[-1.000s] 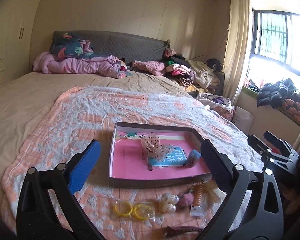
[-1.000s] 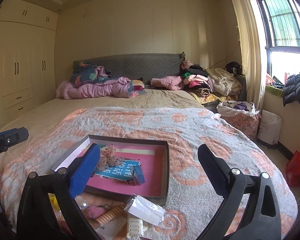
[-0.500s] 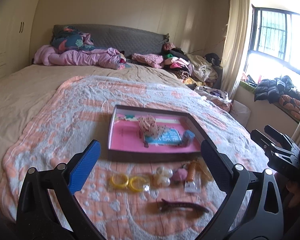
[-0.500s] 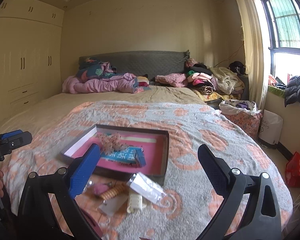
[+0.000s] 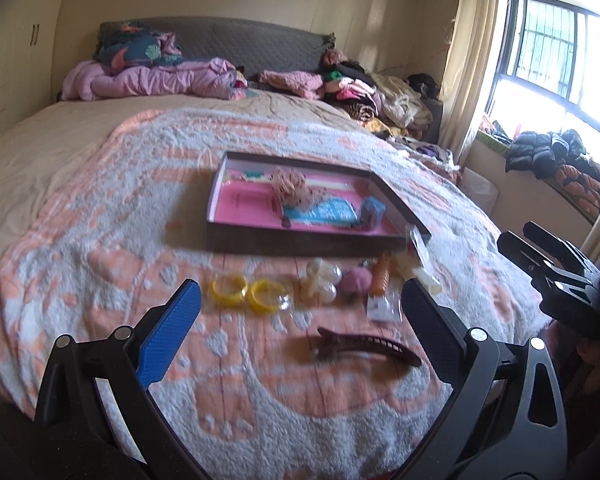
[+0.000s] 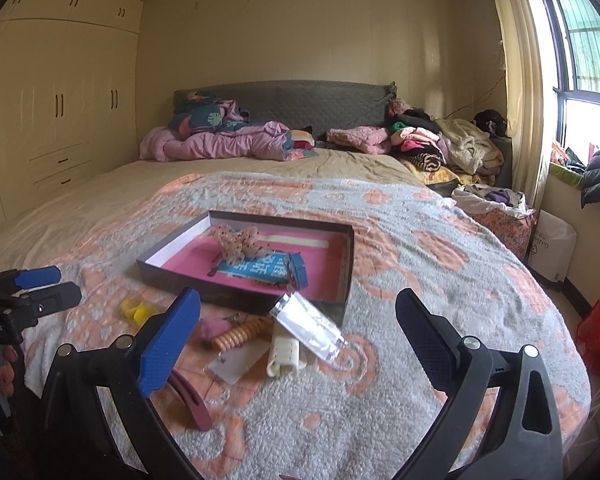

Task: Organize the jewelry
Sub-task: 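Withdraw both tools from the tray back toward the remaining accessories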

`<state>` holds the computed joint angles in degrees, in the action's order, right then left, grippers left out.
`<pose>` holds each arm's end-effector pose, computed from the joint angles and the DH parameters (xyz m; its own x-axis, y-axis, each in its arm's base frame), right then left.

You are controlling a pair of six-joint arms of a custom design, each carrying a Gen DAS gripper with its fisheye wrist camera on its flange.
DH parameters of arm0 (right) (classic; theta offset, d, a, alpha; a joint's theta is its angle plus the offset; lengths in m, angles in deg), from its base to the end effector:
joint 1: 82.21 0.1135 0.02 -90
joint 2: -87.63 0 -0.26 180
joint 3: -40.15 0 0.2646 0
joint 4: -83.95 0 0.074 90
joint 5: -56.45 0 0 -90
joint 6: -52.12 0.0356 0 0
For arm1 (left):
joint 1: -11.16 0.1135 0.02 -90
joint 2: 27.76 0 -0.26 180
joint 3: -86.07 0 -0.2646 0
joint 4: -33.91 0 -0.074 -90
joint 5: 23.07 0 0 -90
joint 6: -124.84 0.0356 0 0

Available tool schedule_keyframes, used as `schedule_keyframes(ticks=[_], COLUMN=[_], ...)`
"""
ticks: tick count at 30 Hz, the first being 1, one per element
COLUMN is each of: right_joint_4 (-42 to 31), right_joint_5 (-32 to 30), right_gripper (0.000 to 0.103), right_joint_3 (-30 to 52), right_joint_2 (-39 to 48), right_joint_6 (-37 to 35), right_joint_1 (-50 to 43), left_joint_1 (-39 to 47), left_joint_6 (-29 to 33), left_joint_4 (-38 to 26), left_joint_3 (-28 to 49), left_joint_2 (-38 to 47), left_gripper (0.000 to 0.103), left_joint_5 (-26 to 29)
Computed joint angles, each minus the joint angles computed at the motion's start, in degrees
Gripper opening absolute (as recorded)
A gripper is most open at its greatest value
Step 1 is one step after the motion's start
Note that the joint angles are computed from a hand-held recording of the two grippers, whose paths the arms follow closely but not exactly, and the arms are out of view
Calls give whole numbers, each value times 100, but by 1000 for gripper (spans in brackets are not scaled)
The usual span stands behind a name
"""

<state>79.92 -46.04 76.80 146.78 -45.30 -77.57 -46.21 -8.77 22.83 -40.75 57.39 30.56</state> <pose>0.2271 0.0262 0.1869 -0.4064 -0.1595 -0.8997 -0.3271 0.9448 -0.0198 0.1782 -0.2392 0.1624 -0.5731 -0.1349 -0.8083 0.0679 0.9751 -0.2109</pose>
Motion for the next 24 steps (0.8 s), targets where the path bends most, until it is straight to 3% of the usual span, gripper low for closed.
schedule_keyframes(ticks=[12, 17, 24], right_joint_4=[94, 222, 409], right_joint_5=[-411, -483, -655], right_gripper=[95, 88, 80], right_joint_3=[-97, -60, 56], right_joint_2=[351, 663, 1165], right_joint_6=[-153, -247, -343], right_joint_1=[-471, -642, -957], left_joint_1=[-36, -24, 159], left_joint_6=[-280, -240, -254], left_joint_4=[168, 226, 482], left_joint_3=[120, 310, 639], left_joint_2=[450, 717, 1327], left_gripper=[92, 91, 70], left_joint_5=[553, 935, 1988])
